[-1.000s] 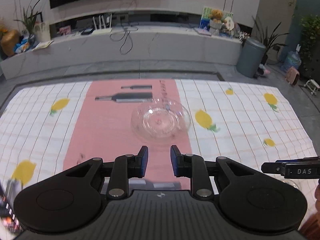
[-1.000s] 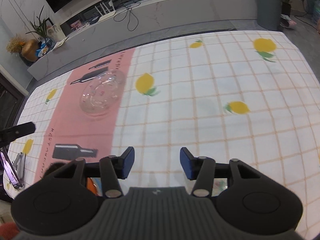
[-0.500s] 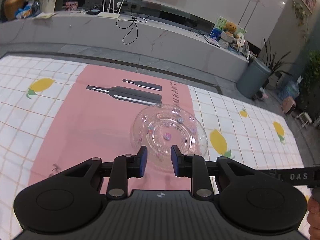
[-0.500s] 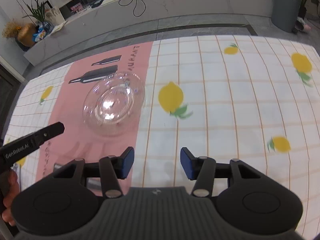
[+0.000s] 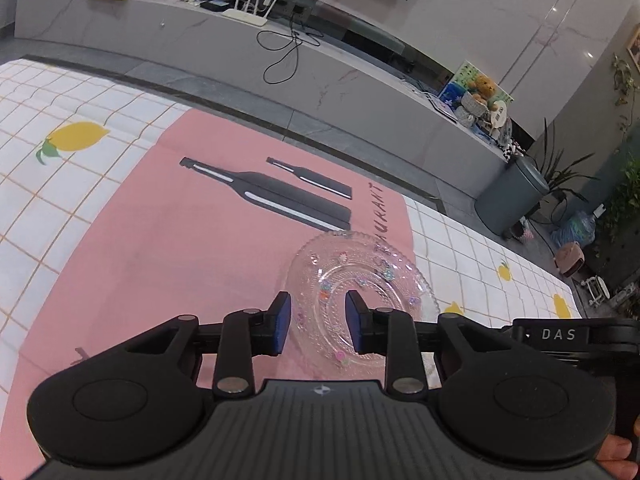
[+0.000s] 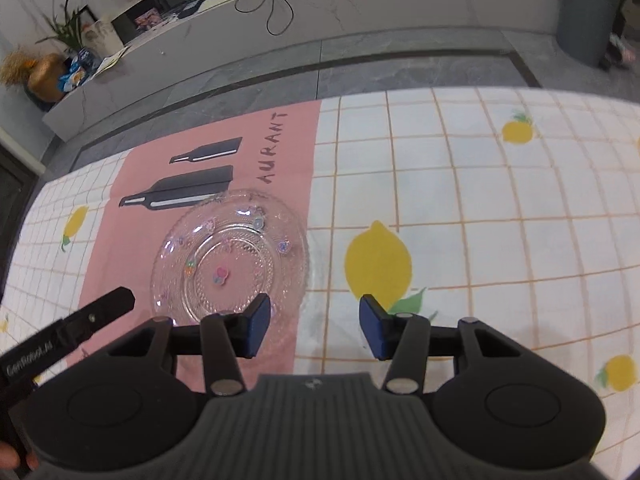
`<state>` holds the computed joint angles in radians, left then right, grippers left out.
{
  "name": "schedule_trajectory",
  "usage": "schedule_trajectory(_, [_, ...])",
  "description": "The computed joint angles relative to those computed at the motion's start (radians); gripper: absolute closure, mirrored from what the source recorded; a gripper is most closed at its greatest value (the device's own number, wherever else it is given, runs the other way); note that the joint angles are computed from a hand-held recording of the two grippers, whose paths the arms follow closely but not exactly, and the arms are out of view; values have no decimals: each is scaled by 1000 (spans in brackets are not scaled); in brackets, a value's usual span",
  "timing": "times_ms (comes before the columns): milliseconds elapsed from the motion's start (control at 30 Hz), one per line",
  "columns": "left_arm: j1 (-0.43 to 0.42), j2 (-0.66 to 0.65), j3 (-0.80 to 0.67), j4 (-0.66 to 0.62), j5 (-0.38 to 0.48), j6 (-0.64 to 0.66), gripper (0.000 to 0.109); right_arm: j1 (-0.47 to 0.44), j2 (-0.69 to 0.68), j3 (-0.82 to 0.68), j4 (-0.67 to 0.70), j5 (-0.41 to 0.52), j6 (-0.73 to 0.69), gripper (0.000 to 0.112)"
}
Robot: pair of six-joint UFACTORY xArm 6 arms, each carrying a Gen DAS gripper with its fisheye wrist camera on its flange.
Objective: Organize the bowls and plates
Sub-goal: 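Reach both grippers to the clear plate on the pink runner and grip its rim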
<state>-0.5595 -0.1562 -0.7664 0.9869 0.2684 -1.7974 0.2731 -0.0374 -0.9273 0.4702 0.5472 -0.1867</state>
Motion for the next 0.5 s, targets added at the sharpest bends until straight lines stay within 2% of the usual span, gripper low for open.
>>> schedule_trajectory(133, [25, 12, 8, 11, -31, -63, 75, 5, 38, -15, 18, -13, 6, 63])
schedule_trajectory(300, [13, 40, -11, 5, 0, -55, 75, 16, 76, -27, 51, -31, -2, 64])
schedule_trajectory(400, [10, 67, -21, -32, 5, -38, 76, 22, 85, -20, 77, -65, -7, 68])
schedule_trajectory(500, [6, 94, -32, -56, -6, -14, 86, 22, 92, -21, 110, -73, -19, 80])
